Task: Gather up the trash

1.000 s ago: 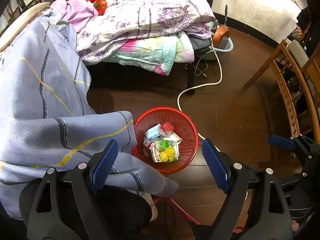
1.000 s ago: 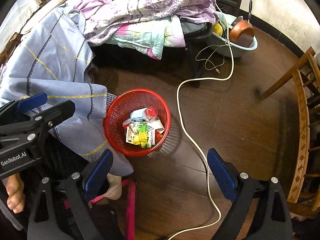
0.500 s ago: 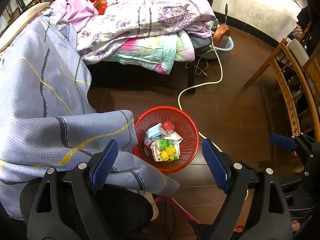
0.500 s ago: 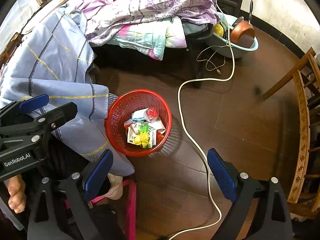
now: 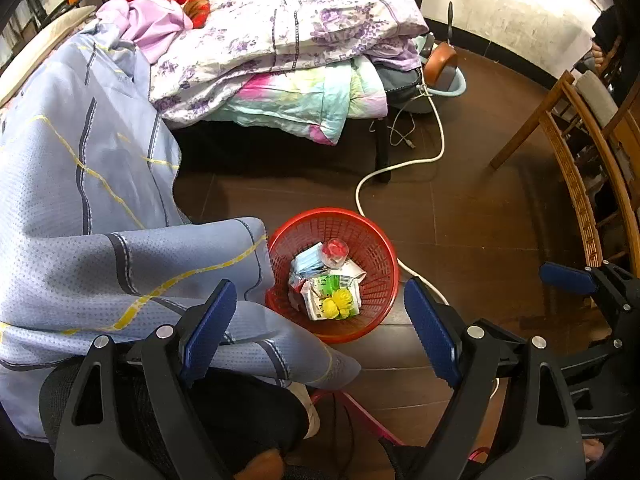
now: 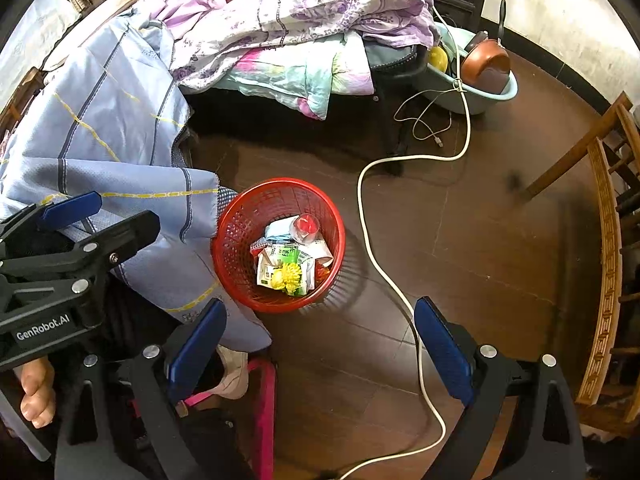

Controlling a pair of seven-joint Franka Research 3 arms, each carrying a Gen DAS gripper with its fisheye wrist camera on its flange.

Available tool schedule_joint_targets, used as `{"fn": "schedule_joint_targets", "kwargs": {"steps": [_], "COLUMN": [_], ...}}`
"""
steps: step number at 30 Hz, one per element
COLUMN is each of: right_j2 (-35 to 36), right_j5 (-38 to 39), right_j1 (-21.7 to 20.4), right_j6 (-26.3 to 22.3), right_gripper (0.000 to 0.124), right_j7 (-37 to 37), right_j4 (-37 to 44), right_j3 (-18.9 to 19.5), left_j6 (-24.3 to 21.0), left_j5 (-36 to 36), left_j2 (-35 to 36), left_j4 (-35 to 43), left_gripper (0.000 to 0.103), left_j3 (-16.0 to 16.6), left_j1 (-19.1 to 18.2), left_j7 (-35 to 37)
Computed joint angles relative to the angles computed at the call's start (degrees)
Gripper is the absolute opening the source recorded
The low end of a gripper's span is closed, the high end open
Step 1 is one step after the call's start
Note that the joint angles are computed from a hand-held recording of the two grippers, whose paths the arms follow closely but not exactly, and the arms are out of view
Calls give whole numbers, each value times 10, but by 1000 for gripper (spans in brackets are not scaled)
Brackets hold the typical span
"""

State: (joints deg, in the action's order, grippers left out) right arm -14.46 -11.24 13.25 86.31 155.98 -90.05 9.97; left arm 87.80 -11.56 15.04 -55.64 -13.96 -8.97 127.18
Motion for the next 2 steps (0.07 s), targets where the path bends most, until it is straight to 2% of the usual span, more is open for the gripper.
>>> {"fn": "schedule_joint_targets", "kwargs": {"steps": [2], "right_j2": [1], "right_j5": [-1], "right_j1": [0], "right_j6": [-1], "right_gripper": [93], "right_j7": [1], "right_j4": [2], "right_j3": [1], "left_j6": [1], "left_j5": [-1], "left_j2": [0], "left_j4": [0], "left_gripper": [83], "left_j3": [0], "left_j1": [1], "left_j7": [1]}}
